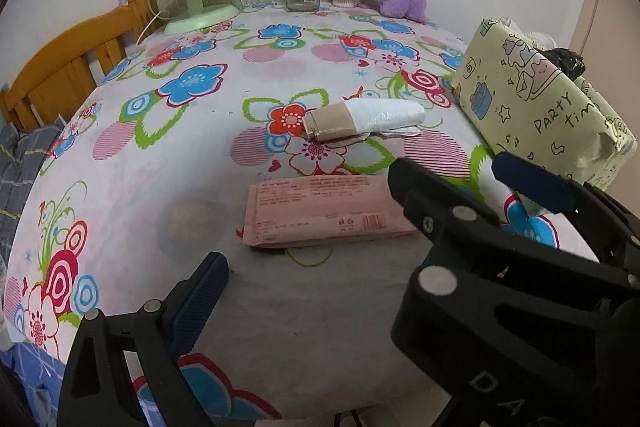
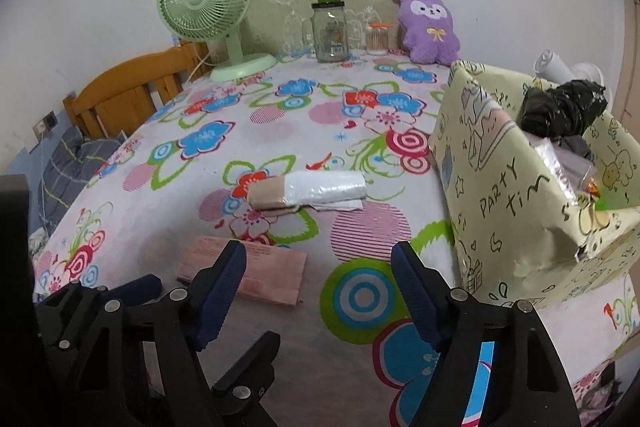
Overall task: Organize soft objects
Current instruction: 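Grasp the pink packet with the left tool and lift it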
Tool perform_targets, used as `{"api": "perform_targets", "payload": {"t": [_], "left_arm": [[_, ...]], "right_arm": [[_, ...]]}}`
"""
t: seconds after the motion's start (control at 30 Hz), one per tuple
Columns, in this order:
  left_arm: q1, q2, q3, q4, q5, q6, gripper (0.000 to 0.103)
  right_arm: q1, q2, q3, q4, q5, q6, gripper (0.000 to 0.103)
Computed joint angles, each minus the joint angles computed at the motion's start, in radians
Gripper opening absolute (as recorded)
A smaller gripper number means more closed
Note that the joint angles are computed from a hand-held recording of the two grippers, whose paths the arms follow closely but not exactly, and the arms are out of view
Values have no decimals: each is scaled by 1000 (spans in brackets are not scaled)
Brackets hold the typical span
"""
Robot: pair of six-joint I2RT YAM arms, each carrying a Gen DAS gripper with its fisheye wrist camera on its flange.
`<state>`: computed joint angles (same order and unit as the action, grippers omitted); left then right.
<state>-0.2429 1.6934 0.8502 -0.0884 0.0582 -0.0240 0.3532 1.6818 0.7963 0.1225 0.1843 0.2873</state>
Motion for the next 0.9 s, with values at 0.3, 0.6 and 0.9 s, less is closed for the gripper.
{"api": "perform_targets", "payload": {"t": [0.3,0.6,0.9], "left_arm": [[-6,65,59,18,-32,-7,102],[11,115,113,26,-19,-14,103],[-6,83,85,4,-52,-26,103]], "right_arm": [[-28,51,36,-11,-37,13,78],[-49,95,87,-24,-70,54,78],[-46,72,58,-23,-79,50,78]]}}
